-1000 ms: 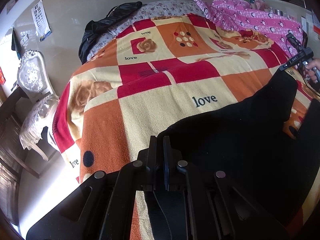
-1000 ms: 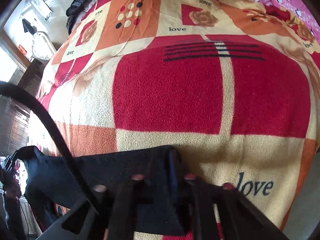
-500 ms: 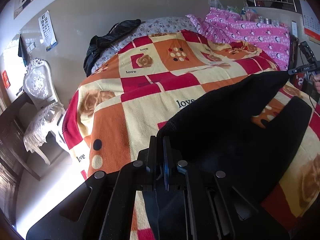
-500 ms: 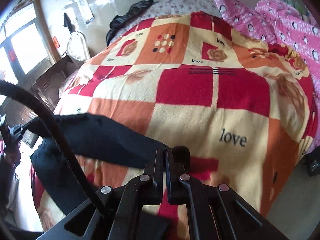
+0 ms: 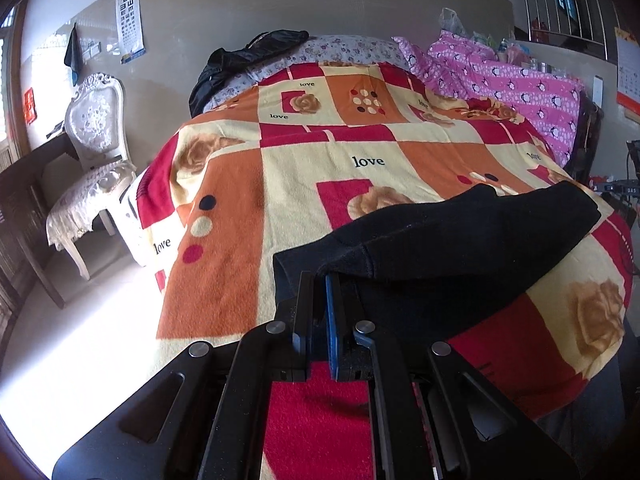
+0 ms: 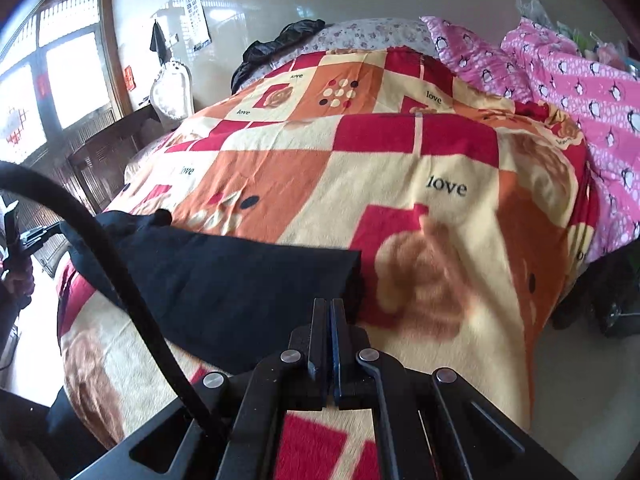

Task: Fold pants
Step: 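Lower the folded pants onto the blanket with both grippers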

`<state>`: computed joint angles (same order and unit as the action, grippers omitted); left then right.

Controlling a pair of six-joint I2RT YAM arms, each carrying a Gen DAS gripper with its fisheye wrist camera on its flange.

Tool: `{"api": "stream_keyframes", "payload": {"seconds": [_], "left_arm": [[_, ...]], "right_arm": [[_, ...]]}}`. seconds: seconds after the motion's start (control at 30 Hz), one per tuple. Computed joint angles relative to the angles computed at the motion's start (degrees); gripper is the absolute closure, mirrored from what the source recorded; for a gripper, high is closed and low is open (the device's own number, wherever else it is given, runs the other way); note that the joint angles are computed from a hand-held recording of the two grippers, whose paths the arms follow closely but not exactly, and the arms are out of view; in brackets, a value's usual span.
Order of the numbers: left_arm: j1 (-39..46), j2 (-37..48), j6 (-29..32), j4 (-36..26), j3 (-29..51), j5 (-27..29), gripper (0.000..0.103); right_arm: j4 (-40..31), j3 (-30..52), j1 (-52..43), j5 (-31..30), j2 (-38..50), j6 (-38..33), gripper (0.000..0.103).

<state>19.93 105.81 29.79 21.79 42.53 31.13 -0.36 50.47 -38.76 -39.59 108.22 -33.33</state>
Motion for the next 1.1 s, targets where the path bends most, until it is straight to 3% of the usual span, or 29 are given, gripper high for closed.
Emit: {"api": "stream_keyframes", "payload": {"seconds": [0.13,0.37,0.5,0.53,0.63,0.73,0.83,0.87,0.93,1.03,1.1], "left_arm": [[1.34,2.43,-1.28,1.0,-0.24,0.24,0.098],[4.34,0.56,-11.65,4.73,-1.66,-8.83,0.098],[-2.89,-6.72,-14.74,1.87,-3.29,-6.88,0.097],[-5.59,-7.41,-15.84,1.65,-3.35,-7.27,0.092],[-12.73,-4.51,-20.95,-0.36,-0.41,-8.38,0.09],[-17.73,1.08,-23.7,-0.75,2.35,-13.73,0.09],[-17.94,7.69,-25.33,-1.82,3.84,-20.02,0.089],[-15.53,8.62,-25.71,2.98,1.47,-16.05,0.089],[-12.69,7.78,-25.37,4.32,-0.88,-12.23,0.089],[-13.86,4.79,-24.47,1.18,-1.36,-15.31,0.089],[-15.14,2.39,-25.19,2.61,-2.91,-17.0,0.089]], "right_arm": [[-1.2,-0.29,-2.28,-0.93,0.91,-1.65,0.102],[0.45,-2.64,-0.97,0.81,-1.96,2.39,0.102],[1.4,-3.23,2.16,2.32,-3.36,5.95,0.1],[1.3,-3.14,3.17,2.92,-3.59,7.04,0.1],[1.69,-3.04,7.21,8.23,-4.03,9.57,0.098],[1.2,-2.89,12.47,16.36,-3.67,9.13,0.093],[-1.66,-1.93,15.92,22.33,-0.17,5.0,0.078],[2.49,-4.82,15.36,21.35,-1.19,4.0,0.077],[2.97,-6.49,14.31,20.2,-1.84,2.12,0.071],[-4.28,-3.15,12.82,18.23,-2.35,2.47,0.068],[-4.6,-2.32,11.92,15.06,-3.56,5.15,0.068]]}}
